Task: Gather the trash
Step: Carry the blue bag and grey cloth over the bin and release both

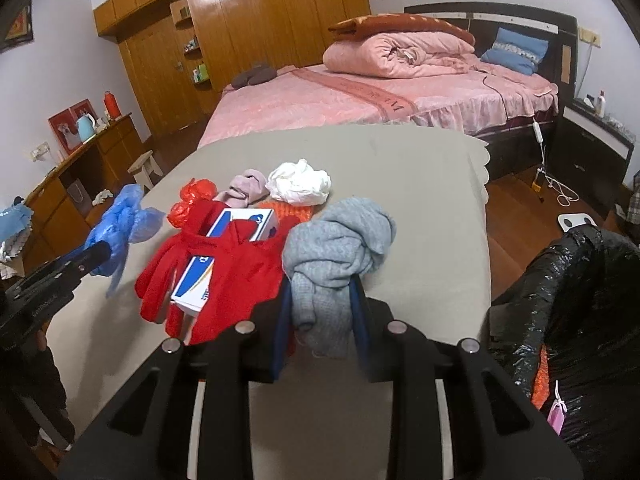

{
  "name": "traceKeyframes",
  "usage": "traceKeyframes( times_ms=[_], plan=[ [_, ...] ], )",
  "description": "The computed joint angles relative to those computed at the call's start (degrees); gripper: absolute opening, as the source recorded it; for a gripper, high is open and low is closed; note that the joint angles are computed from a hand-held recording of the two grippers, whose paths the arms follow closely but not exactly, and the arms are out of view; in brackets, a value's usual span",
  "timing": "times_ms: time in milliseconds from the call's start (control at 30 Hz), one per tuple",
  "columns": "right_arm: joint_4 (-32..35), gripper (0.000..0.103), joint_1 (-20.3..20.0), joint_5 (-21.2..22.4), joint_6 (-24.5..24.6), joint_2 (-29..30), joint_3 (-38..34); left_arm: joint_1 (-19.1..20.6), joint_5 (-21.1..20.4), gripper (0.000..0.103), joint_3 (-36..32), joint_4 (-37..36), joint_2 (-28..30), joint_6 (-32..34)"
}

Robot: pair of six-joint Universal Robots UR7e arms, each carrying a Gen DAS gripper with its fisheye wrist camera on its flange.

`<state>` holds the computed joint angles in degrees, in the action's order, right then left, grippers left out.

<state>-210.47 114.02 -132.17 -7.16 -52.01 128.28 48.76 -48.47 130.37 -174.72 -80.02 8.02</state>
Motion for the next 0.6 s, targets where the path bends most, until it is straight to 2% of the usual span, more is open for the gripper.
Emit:
traceKeyframes(
  times_ms=[133, 200, 367, 400, 467, 600],
  plan=[
    [-0.5, 0.029, 0.3, 0.8, -0.4, -0.8, 0.6, -1.3, -0.9, 0.035, 0.3, -0.2, 0.1, 0.0],
    [-0.4, 0.030, 0.5, -0.6, -1.0, -0.1, 0.1, -1.7, -1.5, 0.035, 0.4, -0.1, 0.2, -0.1],
    [2.9, 0.032, -1.3, -0.7, 2.0, 0.3, 0.9, -2.3, -2.1, 0.035, 1.0, 0.8, 0.7, -0.9],
    [3.0, 0.034, -1.7, -0.5, 2.3, 0.3, 1.1, -2.4, -2.0, 0.035, 1.1, 0.8, 0.8, -0.9],
    [2.5, 0.044, -1.9, -0.9, 2.4, 0.7, 1.4, -2.5, -1.9, 0.035, 1.3, 0.8, 1.1, -0.9],
    [1.7, 0.050, -1.6, -2.0, 2.4, 0.7, 1.3, -2.5, -1.9, 0.035, 1.3, 0.9, 1.5, -1.2]
  ],
)
